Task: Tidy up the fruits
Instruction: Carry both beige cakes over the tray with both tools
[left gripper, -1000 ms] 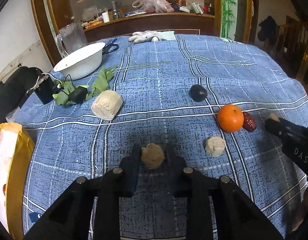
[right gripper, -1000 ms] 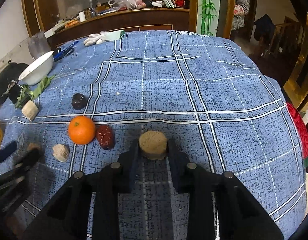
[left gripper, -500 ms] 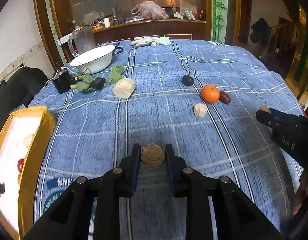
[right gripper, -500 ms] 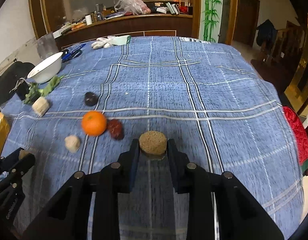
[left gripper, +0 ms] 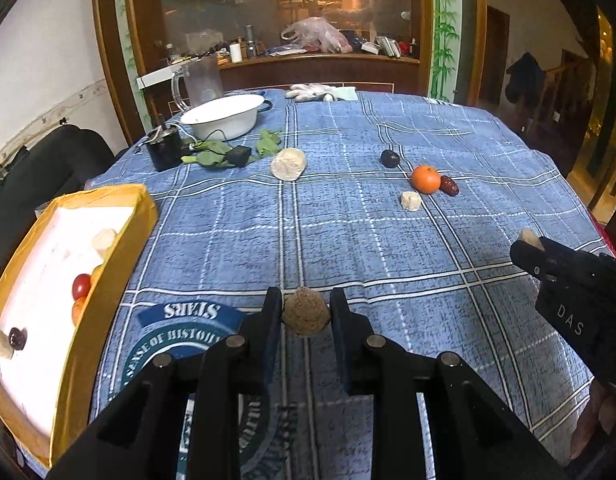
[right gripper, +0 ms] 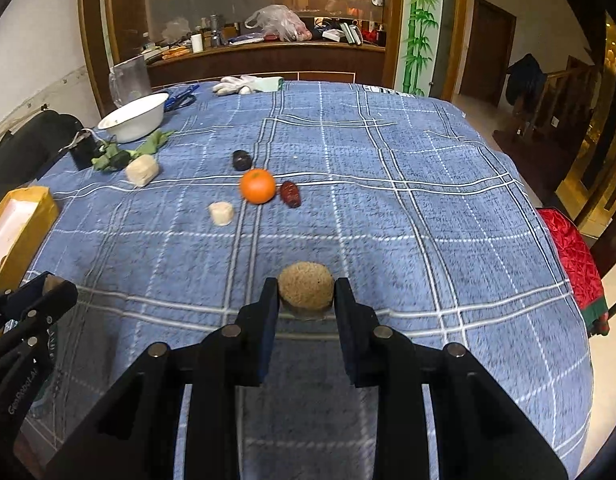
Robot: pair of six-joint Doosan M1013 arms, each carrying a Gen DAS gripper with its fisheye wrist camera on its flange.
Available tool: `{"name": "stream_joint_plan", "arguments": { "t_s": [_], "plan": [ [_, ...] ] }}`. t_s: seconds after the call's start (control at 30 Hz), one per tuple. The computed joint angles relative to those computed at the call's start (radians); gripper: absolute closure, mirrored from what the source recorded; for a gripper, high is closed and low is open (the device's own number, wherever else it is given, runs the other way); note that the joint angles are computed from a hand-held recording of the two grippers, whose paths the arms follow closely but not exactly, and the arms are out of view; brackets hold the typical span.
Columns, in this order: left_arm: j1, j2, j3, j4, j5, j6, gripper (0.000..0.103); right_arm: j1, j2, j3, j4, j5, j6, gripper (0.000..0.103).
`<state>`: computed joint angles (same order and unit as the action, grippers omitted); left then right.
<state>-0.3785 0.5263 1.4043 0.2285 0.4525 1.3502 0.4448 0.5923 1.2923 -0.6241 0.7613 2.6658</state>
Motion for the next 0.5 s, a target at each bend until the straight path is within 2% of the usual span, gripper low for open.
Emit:
{"name": "stream_joint_plan", "arguments": {
  "t_s": [0.23,0.5],
  "plan": [
    [0.0,-0.014,0.028,0.083,-0.019,-0.075,0.08,0.03,-0.005,0.004,-0.031,-0.001,0.045,0.074],
    [0.002,-0.02,0.041,0.129,-0.025,-0.124,0.08,0.046,-0.009,0.021,-0.036,-0.044,0.08,0.073]
  ]
}}
